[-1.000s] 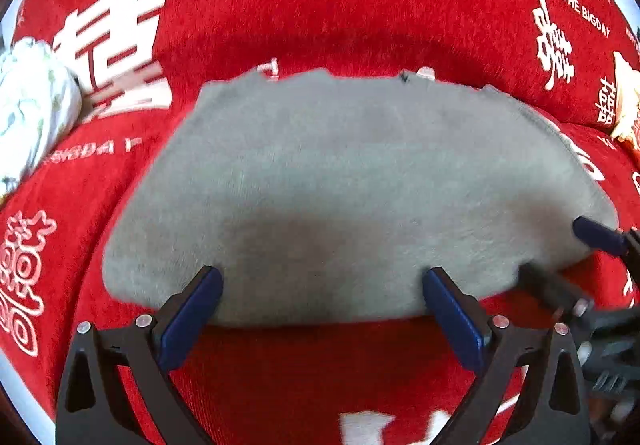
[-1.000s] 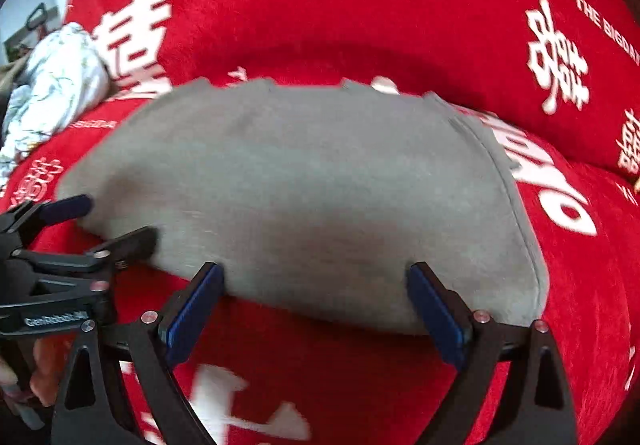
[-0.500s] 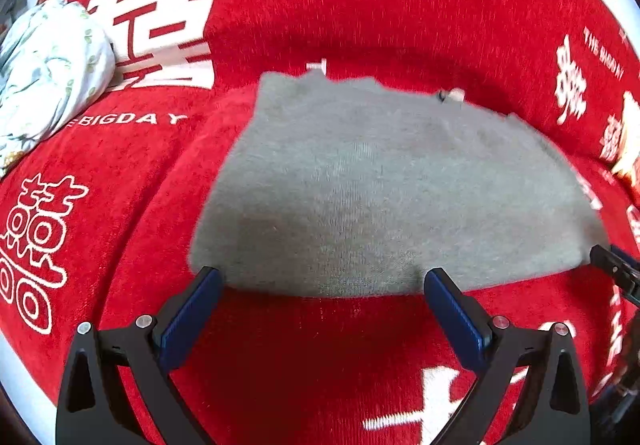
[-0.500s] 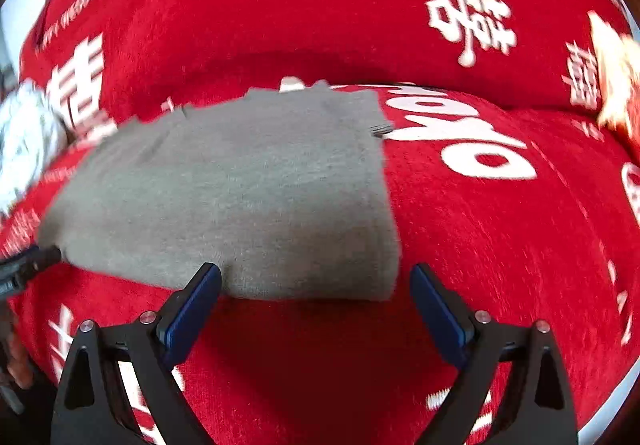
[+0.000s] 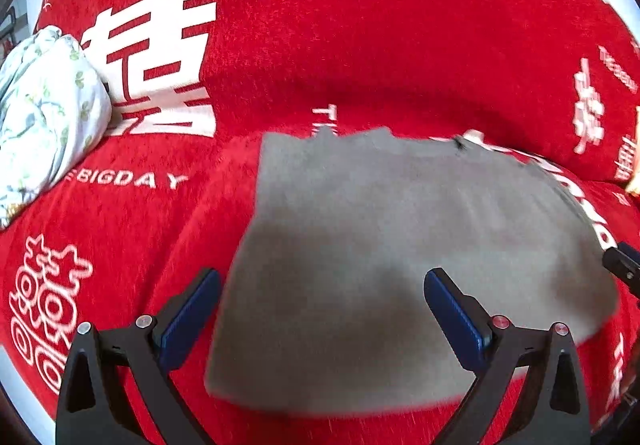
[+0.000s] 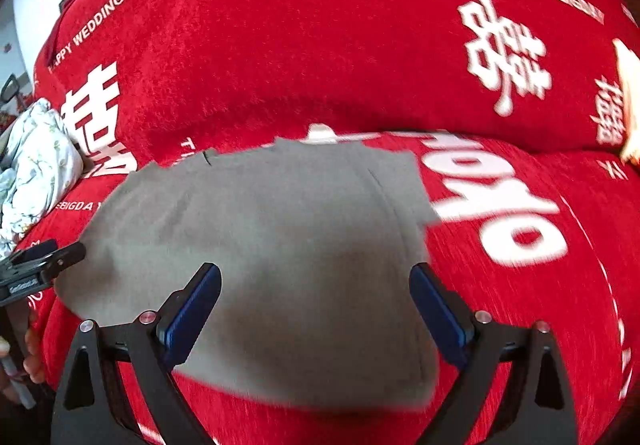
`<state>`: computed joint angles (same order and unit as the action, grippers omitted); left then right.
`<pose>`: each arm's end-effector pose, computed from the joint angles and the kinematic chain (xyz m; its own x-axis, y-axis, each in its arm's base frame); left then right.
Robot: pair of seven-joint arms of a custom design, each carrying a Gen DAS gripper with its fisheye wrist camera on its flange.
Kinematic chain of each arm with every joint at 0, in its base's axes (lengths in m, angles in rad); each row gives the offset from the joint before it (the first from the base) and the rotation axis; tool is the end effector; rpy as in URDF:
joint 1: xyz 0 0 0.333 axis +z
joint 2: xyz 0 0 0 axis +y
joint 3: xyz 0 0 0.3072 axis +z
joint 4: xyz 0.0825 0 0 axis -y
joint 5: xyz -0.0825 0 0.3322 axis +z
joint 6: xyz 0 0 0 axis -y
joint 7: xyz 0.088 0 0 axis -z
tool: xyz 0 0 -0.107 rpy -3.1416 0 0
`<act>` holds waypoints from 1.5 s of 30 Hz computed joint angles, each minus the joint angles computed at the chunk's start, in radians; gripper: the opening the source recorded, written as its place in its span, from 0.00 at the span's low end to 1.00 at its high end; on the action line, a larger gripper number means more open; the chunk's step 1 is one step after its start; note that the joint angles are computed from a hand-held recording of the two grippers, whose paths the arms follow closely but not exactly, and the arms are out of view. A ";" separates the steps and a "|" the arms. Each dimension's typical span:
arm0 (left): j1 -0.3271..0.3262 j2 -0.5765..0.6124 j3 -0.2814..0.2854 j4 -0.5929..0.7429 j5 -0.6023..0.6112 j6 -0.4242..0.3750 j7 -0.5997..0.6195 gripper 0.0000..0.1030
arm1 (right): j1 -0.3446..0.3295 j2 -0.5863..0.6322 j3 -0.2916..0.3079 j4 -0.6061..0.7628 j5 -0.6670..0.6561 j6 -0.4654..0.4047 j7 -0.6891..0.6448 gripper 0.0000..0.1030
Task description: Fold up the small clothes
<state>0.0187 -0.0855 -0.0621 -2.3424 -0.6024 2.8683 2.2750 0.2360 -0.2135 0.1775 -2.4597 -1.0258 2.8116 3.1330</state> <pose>0.4934 0.0097 0.4549 -0.2292 -0.9725 0.0422 -0.7688 0.1543 -0.6206 0.3889 0.2186 0.4429 -0.1833 -0.9727 -0.1421 -0.6904 0.2303 -0.6858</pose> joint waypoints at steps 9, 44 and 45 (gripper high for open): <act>0.005 0.337 0.013 0.410 0.475 -0.182 -0.491 0.99 | 0.010 0.269 -0.102 0.230 0.248 0.084 -0.314 0.98; 0.281 0.108 0.117 0.084 -0.698 -0.829 0.228 0.55 | 0.172 0.174 0.012 0.189 0.128 -0.083 -0.130 0.99; 0.283 0.137 0.112 0.103 -0.707 -0.848 0.213 0.34 | 0.180 0.178 0.010 0.197 0.135 -0.095 -0.143 0.99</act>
